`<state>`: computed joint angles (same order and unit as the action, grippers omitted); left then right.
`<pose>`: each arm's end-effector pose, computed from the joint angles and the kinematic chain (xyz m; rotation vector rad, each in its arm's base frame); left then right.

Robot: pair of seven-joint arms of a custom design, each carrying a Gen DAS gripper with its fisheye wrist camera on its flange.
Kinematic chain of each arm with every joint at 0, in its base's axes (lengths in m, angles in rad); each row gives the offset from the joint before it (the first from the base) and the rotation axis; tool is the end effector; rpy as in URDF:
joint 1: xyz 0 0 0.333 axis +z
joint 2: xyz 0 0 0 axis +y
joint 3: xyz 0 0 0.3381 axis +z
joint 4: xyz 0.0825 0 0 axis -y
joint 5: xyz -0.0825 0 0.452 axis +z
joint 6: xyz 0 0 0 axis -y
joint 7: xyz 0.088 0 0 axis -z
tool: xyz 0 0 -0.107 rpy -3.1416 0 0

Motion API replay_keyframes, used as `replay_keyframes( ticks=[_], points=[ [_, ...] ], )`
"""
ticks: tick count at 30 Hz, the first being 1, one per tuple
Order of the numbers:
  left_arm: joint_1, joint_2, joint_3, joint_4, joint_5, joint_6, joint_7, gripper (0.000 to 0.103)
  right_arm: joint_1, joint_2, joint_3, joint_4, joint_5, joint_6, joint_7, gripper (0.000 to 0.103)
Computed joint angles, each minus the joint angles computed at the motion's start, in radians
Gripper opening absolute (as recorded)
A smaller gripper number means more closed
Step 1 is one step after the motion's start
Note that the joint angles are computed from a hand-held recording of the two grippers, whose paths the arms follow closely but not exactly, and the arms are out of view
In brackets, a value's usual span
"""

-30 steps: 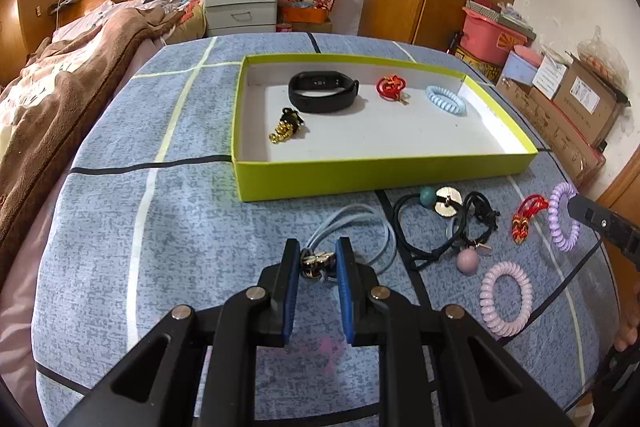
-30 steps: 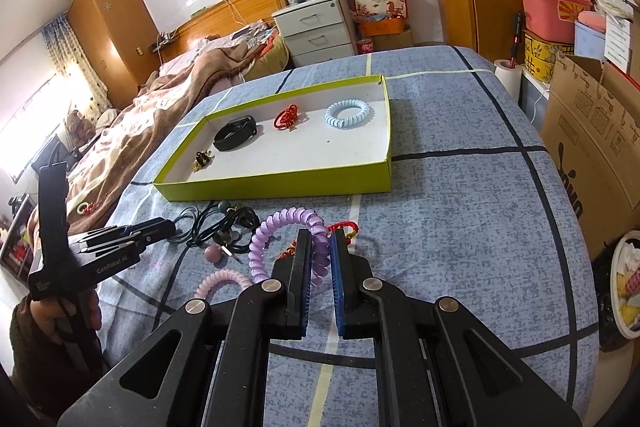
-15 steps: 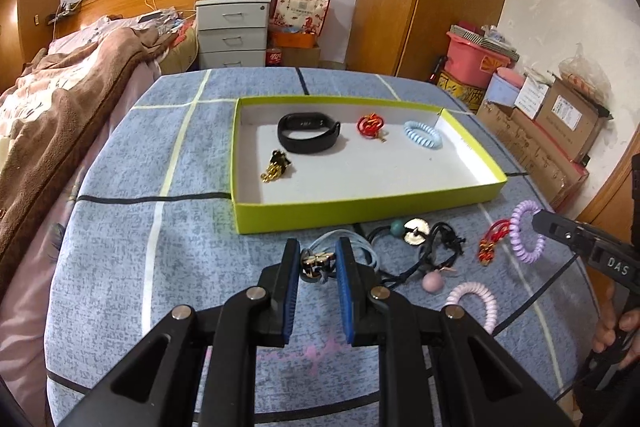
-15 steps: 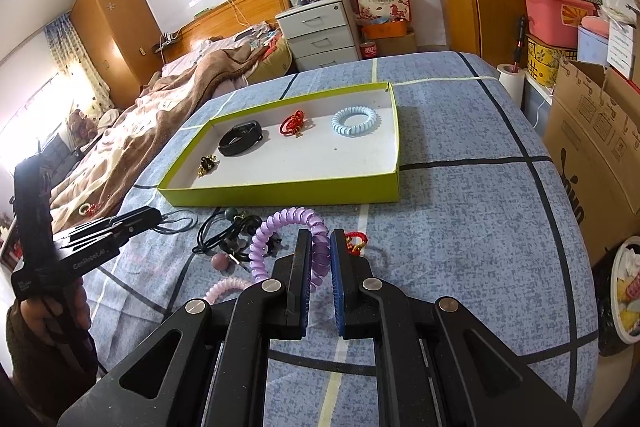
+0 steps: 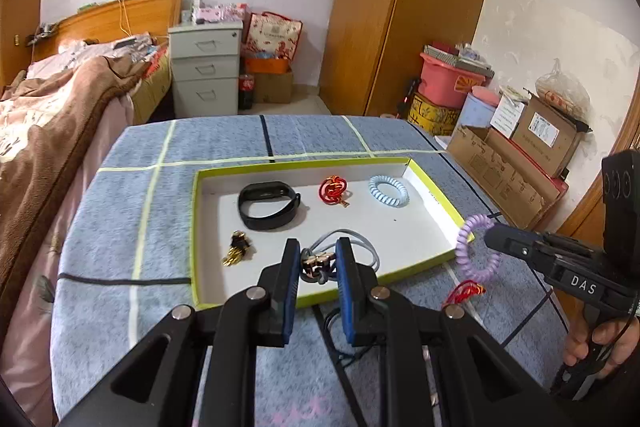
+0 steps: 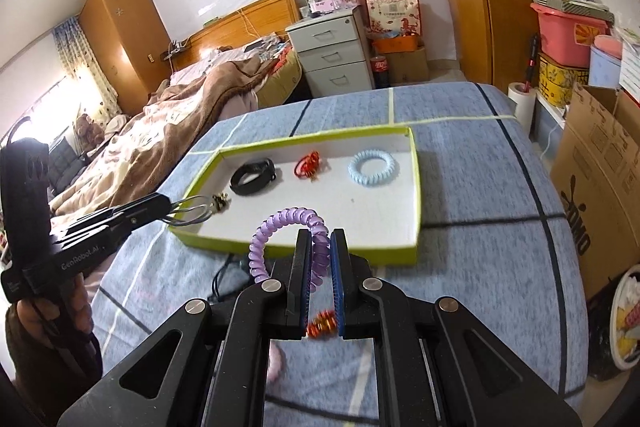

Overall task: Organize jewelry
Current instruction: 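Carry grey cable tie with left gripper into box while right gripper carries purple coil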

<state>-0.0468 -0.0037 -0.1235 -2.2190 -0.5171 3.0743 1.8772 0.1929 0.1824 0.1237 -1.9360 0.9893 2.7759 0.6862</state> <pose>0.6220 -0.0666 0.4541 -1.7920 1.7499 -0.9838 0.6739 0.1782 0.4379 -1.8817 1.2961 -0.2415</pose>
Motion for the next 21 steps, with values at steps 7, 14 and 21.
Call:
replay_keyframes(
  ticks=[7, 14, 21],
  points=[
    [0.040, 0.086, -0.023, 0.083, 0.131, -0.037, -0.087, 0.019, 0.011, 0.115, -0.005, 0.137, -0.157, -0.029, 0.137, 0.010],
    [0.097, 0.155, -0.058, 0.143, 0.218, -0.080, -0.165, 0.019, 0.011, 0.256, -0.012, 0.311, -0.337, -0.104, 0.295, 0.010],
    [0.128, 0.209, -0.075, 0.191, 0.278, -0.116, -0.234, 0.019, 0.007, 0.361, -0.013, 0.438, -0.456, -0.179, 0.395, 0.010]
  ],
)
